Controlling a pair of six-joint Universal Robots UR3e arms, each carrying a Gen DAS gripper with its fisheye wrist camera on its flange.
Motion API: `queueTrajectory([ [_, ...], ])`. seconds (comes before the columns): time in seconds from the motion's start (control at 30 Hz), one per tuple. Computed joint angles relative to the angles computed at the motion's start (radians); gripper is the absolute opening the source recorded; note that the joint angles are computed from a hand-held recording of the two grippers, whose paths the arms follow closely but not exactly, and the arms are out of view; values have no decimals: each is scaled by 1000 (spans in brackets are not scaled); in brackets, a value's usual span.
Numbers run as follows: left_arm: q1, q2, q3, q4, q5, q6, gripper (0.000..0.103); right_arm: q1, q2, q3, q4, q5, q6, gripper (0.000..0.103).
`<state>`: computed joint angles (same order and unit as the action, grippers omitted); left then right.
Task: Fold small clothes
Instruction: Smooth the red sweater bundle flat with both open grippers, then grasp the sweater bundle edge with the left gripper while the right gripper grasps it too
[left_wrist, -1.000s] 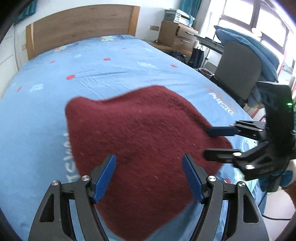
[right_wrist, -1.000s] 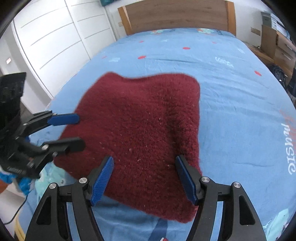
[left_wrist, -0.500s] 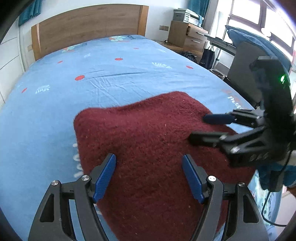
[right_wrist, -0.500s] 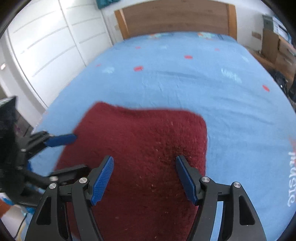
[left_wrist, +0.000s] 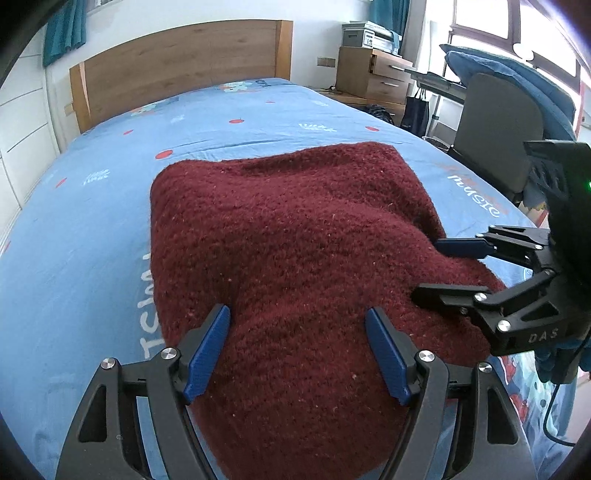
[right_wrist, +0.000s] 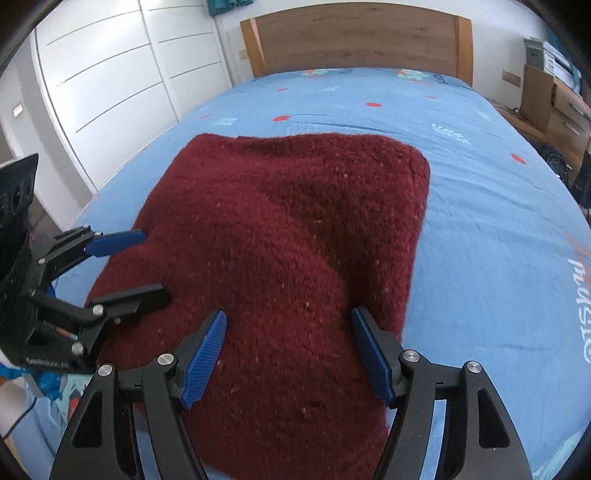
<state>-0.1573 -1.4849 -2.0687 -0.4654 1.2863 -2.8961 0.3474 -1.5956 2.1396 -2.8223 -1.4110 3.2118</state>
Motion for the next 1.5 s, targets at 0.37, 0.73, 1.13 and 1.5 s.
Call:
queueTrajectory([
  [0.37, 6, 35, -10, -32, -6, -19, 70, 15, -96, 51, 64, -24, -1, 71],
  [0.73, 31, 95, -26, -96, -27, -21, 72, 2, -189, 84, 170, -34, 14, 71],
  [1.13, 176, 242, -44, -312, -150, -4, 78, -38, -274, 71, 350, -1, 27, 72],
  [1.5, 396, 282, 48, -561, -312, 29, 79, -180, -408, 41, 426, 109, 34, 77],
])
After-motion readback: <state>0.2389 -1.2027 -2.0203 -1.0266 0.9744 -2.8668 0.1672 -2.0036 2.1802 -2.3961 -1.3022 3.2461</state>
